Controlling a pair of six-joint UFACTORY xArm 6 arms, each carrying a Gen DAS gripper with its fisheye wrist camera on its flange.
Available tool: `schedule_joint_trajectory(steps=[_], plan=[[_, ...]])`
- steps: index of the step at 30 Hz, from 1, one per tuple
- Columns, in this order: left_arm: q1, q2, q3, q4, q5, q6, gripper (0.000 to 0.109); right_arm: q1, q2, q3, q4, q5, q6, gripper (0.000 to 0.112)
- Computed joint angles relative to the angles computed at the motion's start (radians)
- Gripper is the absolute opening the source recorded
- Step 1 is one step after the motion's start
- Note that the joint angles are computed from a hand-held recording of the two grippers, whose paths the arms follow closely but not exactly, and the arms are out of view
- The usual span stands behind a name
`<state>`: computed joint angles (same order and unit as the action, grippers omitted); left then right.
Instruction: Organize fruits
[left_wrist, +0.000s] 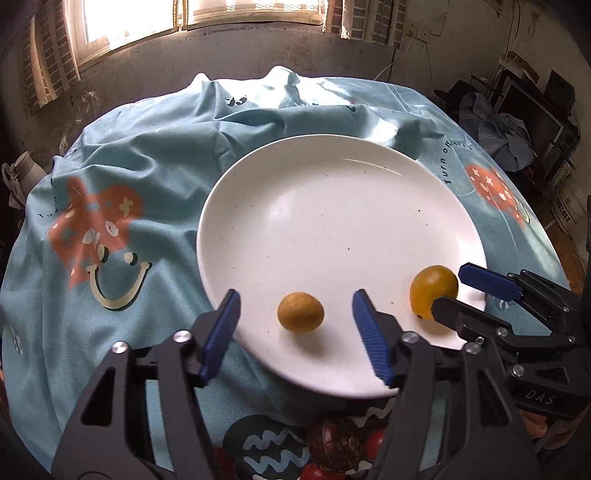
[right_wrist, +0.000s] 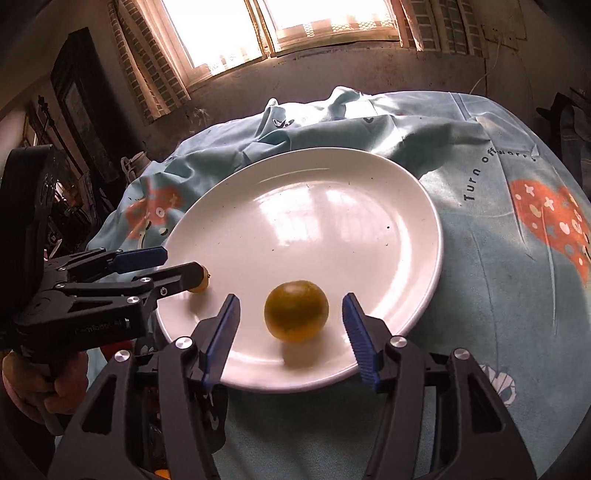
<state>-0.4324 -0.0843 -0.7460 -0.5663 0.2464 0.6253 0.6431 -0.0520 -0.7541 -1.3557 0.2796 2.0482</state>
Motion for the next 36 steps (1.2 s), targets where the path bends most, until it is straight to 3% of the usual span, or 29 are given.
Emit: schedule_joint_trajectory(steps=[3, 7, 12, 15, 19, 29, 33, 36], plan=[[-0.002, -0.113, 0.081, -0.129, -0.015, 0.125, 0.086, 0.036, -0.082, 0.044, -0.077, 0.035, 0.062, 0.064], [0.016, -0.345, 0.251, -0.238, 0.018, 0.245, 0.092, 0.137, -0.203, 0.129, -0.046, 0.114, 0.031, 0.064], [0.098, -0.661, 0.467, -0.426, 0.169, 0.451, 0.094, 0.233, -0.288, 0.222, -0.106, 0.081, 0.115, 0.064], [0.167, -0.778, 0.552, -0.457, 0.264, 0.518, 0.094, 0.271, -0.31, 0.274, -0.146, 0.04, 0.207, 0.064], [0.193, -0.844, 0.616, -0.453, 0.27, 0.529, 0.094, 0.339, -0.35, 0.334, -0.078, 0.106, 0.223, 0.064], [0.225, -0.847, 0.62, -0.467, 0.316, 0.538, 0.094, 0.273, -0.311, 0.343, -0.157, -0.026, 0.333, 0.055], [0.19, -0.873, 0.642, -0.453, 0.282, 0.534, 0.094, 0.26, -0.276, 0.33, -0.153, -0.057, 0.322, 0.043], [0.134, -0.904, 0.67, -0.45, 0.213, 0.548, 0.094, 0.26, -0.278, 0.331, -0.177, -0.059, 0.35, 0.041]])
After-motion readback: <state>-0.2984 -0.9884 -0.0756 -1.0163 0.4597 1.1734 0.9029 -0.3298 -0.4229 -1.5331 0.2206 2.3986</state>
